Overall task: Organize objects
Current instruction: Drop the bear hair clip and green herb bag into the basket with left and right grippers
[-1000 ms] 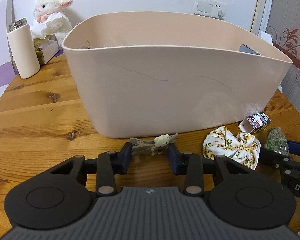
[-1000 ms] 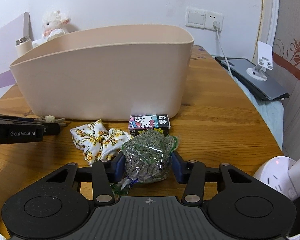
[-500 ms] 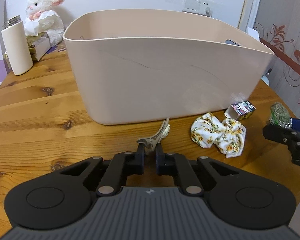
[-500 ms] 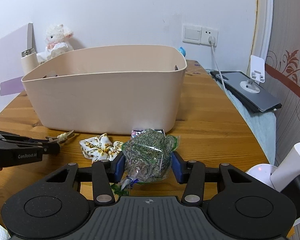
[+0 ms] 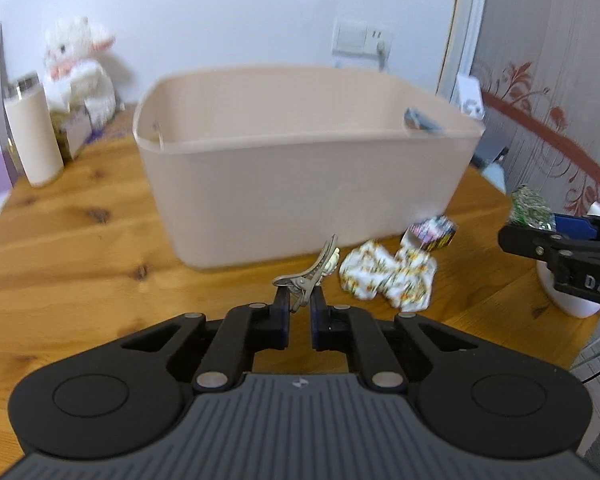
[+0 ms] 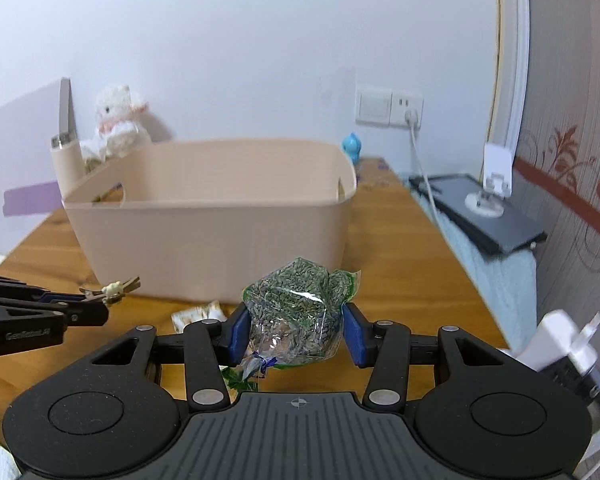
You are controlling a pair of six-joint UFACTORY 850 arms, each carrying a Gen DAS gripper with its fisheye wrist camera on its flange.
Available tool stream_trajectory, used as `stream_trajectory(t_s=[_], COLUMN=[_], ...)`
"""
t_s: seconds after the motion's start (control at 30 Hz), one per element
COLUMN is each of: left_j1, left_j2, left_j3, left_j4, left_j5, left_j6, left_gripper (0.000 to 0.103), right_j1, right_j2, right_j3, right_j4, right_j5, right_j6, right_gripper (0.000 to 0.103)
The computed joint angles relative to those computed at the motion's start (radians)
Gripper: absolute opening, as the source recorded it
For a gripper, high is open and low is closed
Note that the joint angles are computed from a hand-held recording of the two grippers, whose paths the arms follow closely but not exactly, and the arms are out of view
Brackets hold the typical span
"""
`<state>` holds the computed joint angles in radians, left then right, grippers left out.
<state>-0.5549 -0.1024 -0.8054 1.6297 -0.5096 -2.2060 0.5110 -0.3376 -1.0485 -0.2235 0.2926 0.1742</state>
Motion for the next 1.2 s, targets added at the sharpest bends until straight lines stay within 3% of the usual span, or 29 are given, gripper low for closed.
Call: stream_trajectory(t_s=[0.3,0.5,0.87,1.07,1.2], left_j1=[-0.016,0.015,0.137,0.183,0.186], left_j2=[0.102,0.088,-0.091,-0.204,-0.255], left_j3=[0.004,-0.057,-0.248,-0.346,-0.382], left_j4=[0.106,0.085,-0.014,-0.176,-0.259], left_j5=[-0.066,-0.1,-0.066,-0.011,-0.027], left_j6=[-0.073,-0.021,0.132,0.282,0.365], left_gripper=[0.011,0.011,0.011,0.011,0.011], right_j1=[0.013,0.019,0.02,0.022,0.027], right_j2=[0.007,-0.041,-0.233,-0.326,-0.354], right_j3=[-0.06,-0.151,-0.404,-0.505,-0.525], right_j4=[0.031,0.013,-0.124,-0.251,-0.235], right_j5=[0.043,0.044,-0.072,-0.145,-0.175], right_j6=[-0.043,-0.029,0.108,0.238,0.203], right_gripper=[0.045,0.045,0.045,0.045,0.045])
